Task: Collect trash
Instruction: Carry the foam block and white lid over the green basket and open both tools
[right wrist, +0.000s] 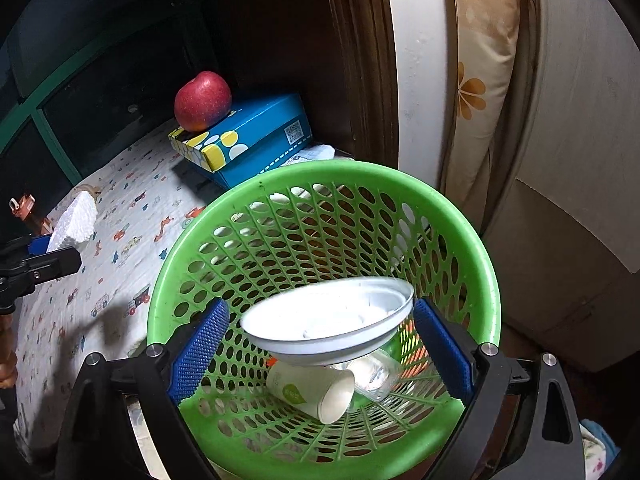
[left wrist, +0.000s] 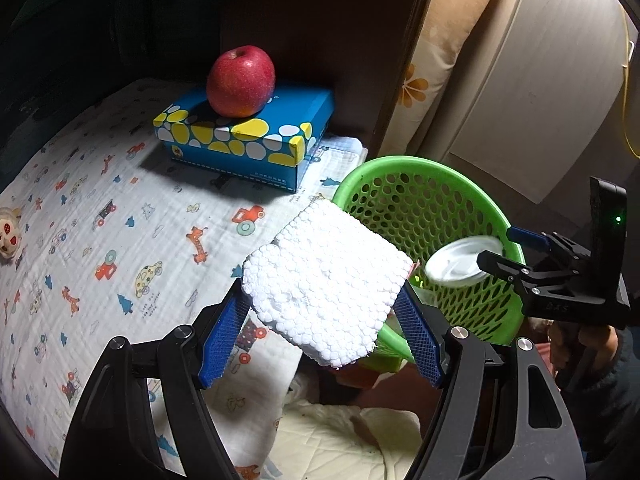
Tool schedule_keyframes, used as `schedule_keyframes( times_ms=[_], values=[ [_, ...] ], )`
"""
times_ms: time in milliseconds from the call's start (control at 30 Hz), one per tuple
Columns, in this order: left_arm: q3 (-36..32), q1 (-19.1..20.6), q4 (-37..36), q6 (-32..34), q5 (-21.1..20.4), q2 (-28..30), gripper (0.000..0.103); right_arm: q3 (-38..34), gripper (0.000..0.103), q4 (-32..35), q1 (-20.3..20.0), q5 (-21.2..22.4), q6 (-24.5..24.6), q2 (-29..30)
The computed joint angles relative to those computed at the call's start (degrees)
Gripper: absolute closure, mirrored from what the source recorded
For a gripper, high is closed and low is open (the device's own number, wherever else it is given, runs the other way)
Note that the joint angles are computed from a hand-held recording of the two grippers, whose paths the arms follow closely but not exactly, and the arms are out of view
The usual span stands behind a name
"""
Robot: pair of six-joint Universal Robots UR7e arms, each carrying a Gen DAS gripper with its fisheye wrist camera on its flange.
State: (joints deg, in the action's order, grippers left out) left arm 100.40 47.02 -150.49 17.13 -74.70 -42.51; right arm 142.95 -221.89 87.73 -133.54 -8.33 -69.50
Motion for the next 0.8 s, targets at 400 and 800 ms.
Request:
schedule_keyframes(
  times_ms=[400, 800],
  values=[
    [0.0, -2.8, 0.5, 0.0, -1.3, 3.0, 0.031, 2.7, 0.011, -5.7, 3.2, -1.5, -0.3, -1.3],
    [-1.2, -4.0, 2.5, -1.6, -2.0, 6.3, 0.029, 6.3, 0.011, -10.7, 3.6, -2.3, 2.2, -2.8]
  ],
)
